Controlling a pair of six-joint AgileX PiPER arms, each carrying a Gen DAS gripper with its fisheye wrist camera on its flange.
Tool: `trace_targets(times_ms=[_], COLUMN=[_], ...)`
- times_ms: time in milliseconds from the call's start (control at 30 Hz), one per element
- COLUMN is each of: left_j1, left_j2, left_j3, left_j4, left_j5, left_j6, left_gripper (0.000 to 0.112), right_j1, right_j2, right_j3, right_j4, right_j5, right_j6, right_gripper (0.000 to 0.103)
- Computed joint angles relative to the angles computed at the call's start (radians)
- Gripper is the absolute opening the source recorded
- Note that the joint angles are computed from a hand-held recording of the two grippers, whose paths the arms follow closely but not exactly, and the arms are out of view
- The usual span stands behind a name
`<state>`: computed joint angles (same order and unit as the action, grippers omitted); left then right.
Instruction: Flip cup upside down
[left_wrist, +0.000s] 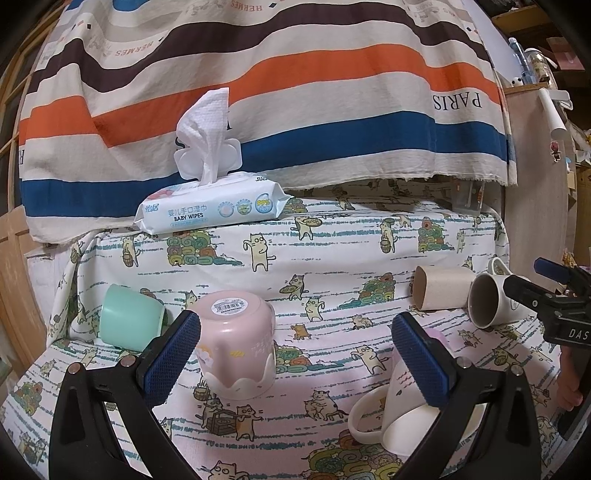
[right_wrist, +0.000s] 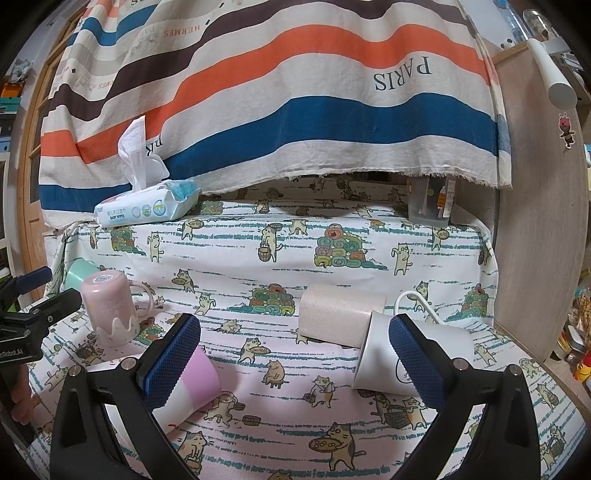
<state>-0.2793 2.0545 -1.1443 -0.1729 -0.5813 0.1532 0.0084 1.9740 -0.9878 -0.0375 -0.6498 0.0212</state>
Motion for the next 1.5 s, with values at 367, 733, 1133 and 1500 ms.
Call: trace_targets(times_ms=[367,733,1133,1500], left_j1=[0.009,0.006,-0.007,-0.030], left_j2=[0.002,0.008,-0.073,0.053], left_j3=[-0.013,-0.035,-0.150,-0.527], left_j4=[0.020,0.010,-0.055,-0.113], left_j5=[0.028,0.067,0.474,1.093], left_j6=[-0.020,0.039,0.124,0.036], left_gripper=[0.103,0.103,0.103,0.103], right_j1=[-0.001,-0.005,-0.047,-0.058], right_j2=[-0.002,0.001,-0.024,-0.027], right_j3=[0.001,-0.009,0.023,0.016], right_j4=[-0.013,0.021,-0.049,-0.014], right_j5=[0.001,0.010,-0.039,-0.029], right_j6=[0.007,0.005,0.130,0.146], right_gripper=[0.103,0.103,0.103,0.103])
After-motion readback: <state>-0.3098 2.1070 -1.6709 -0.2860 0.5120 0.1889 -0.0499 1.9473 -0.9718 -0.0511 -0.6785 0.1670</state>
